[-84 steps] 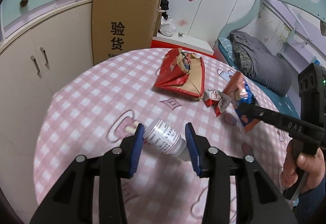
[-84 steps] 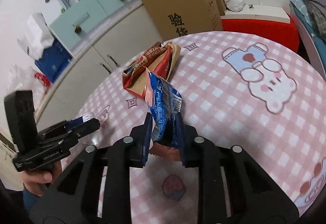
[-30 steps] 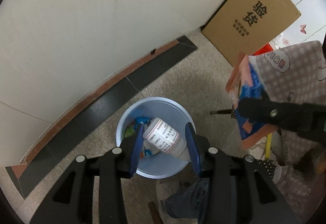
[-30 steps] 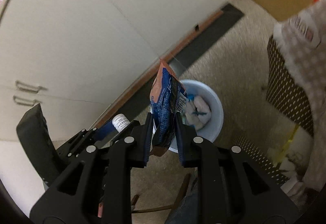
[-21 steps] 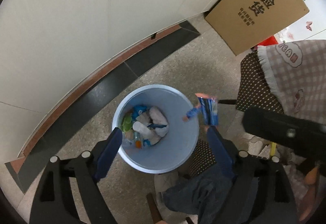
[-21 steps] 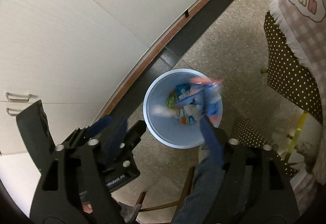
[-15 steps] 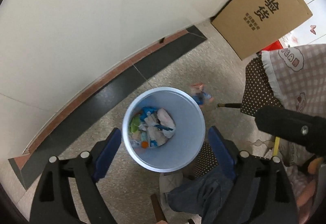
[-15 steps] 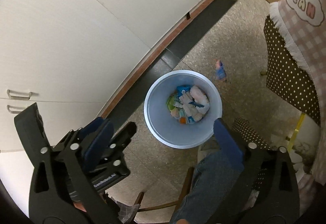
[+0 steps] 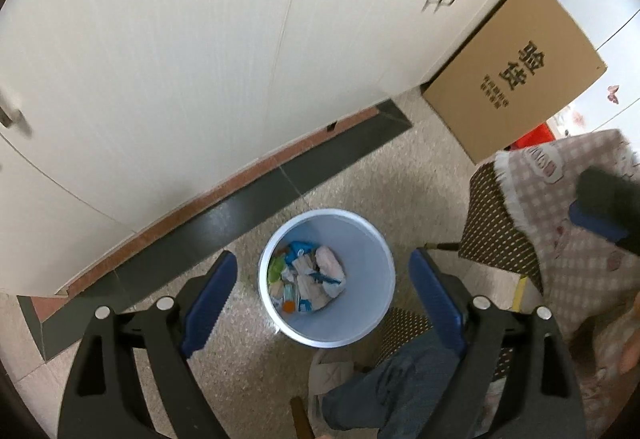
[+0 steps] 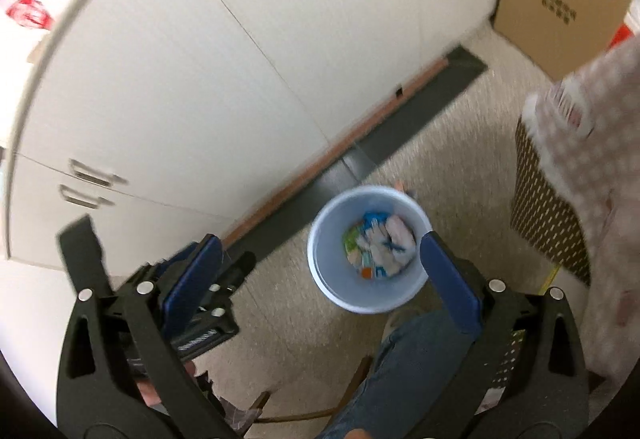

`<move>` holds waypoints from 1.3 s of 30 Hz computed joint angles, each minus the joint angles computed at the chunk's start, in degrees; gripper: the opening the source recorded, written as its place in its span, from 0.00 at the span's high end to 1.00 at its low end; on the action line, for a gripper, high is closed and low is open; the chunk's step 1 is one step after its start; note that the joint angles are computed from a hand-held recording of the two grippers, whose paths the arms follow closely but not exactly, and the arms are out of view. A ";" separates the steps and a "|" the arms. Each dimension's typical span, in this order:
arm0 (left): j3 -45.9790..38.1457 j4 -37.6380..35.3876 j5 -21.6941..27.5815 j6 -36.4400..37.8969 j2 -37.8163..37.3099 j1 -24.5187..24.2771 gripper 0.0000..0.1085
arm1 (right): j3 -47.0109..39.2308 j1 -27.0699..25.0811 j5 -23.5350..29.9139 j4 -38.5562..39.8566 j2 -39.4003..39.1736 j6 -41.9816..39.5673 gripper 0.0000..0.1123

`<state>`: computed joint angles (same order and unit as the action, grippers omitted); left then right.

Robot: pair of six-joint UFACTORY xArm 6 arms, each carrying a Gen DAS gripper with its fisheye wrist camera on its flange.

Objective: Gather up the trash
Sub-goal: 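Move both open grippers back over the table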

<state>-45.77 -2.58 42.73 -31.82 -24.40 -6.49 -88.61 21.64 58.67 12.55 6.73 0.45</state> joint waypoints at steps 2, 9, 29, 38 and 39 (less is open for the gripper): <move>-1.46 1.78 0.61 -1.67 -1.00 -0.71 0.21 | -0.15 -0.18 -1.20 0.22 -2.02 -1.06 0.14; -10.01 10.27 2.21 -7.89 -1.64 -5.63 0.20 | 1.19 -3.47 -5.75 1.63 -10.42 -4.91 0.14; -45.98 24.00 6.39 -12.22 20.12 -26.80 0.16 | 8.73 -31.45 -9.29 10.73 -25.49 -14.09 0.14; -67.38 21.29 10.35 -5.41 37.39 -32.05 0.15 | 10.28 -44.14 -11.56 6.99 -23.42 -14.05 0.14; -71.16 20.84 11.51 -4.18 40.24 -32.43 0.15 | 10.39 -45.22 -11.75 6.38 -22.70 -13.87 0.14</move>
